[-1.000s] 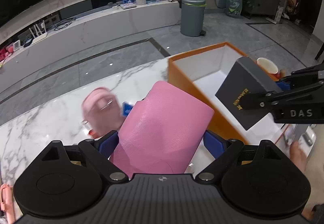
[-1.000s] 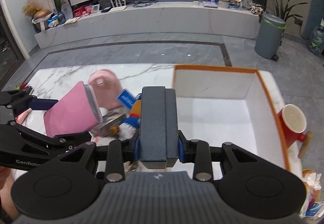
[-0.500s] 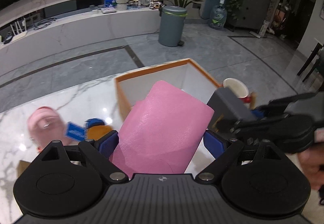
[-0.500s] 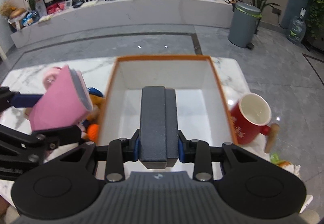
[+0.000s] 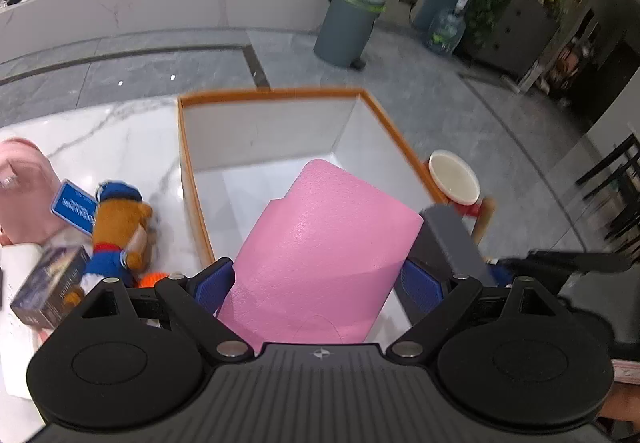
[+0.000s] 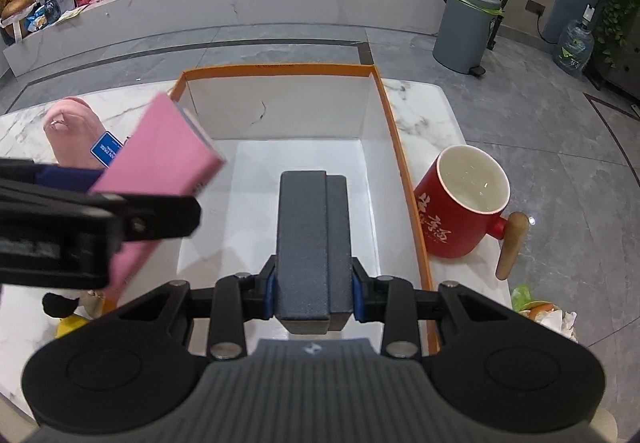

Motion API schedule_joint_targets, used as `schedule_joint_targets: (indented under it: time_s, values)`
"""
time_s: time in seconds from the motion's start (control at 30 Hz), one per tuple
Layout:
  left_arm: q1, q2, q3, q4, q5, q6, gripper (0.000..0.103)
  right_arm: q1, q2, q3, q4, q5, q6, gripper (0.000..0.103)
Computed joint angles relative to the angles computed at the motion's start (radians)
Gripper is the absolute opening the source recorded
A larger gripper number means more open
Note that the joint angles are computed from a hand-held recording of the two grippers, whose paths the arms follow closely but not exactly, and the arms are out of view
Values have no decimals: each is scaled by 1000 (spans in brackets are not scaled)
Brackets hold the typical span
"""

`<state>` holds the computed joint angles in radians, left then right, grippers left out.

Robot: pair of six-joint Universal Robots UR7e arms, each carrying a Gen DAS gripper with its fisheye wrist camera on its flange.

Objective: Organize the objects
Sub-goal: 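Lift the pink cloth and dark grey box and carry both over the orange box, then lower both items into the orange box and open both tools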

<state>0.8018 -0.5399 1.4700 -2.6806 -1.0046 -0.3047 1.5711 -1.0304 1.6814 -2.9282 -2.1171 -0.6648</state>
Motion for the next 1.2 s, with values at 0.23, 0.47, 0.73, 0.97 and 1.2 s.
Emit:
schedule_joint_targets:
  time_s: [0.23,0.47,0.73,0.97,1.2]
  values:
    - [-25,41,-16,35,76,61,103,-30,-5,15,-19,22,-64,36]
    - [-23,65,-47,115,61,34,103,-45,-1,21,-24,-8,-136,36]
    - [-21,96,-87,192,76,-7,103,-67,7,21,-12,-15,-195,36]
    - [-26,123,-137,296,94,-62,103,-69,18,17,-6,-26,-195,36]
    - [-30,133,-178,395,107,-107,103,-63,27,2,13,-46,-202,36]
